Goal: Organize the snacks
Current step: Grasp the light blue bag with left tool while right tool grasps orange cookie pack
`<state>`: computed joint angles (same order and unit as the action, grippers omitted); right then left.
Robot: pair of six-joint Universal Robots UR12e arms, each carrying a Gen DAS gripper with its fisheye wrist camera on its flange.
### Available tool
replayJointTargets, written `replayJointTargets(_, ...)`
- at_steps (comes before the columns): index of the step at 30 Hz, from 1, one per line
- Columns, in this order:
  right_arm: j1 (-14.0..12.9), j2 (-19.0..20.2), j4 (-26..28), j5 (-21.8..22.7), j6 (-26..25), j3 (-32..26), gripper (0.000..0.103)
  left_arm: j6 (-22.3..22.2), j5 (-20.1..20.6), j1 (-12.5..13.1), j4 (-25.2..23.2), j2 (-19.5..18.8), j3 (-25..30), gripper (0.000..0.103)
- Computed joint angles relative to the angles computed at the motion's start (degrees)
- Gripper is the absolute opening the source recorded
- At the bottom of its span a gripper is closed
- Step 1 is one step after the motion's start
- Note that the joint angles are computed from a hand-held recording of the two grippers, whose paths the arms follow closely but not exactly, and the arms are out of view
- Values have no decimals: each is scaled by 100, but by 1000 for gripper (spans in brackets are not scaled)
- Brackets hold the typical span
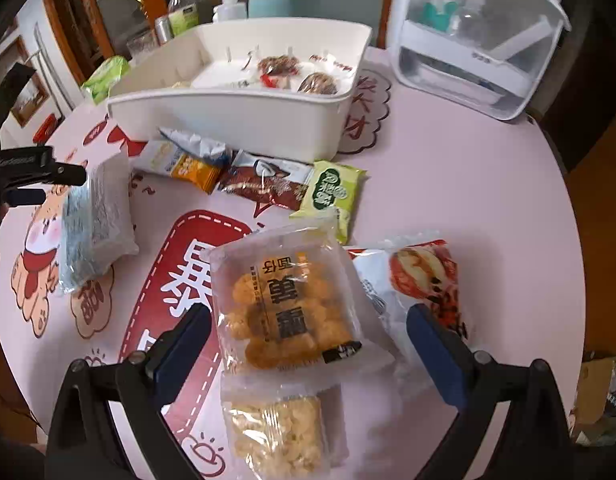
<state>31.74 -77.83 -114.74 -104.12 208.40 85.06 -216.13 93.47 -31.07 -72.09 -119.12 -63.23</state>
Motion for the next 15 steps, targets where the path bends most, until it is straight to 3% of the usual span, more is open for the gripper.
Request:
replayJointTargets(6, 7, 235, 304, 201, -412, -216, 99, -397, -91, 34, -272, -162, 88, 102)
replayJointTargets(10, 83, 445, 723, -15, -636, -415, 99, -583, -25, 10, -437, -268, 183, 102)
replayJointTargets(15, 84, 494, 768, -58, -599, -432, 99, -785, -124, 22, -424, -331, 223, 102)
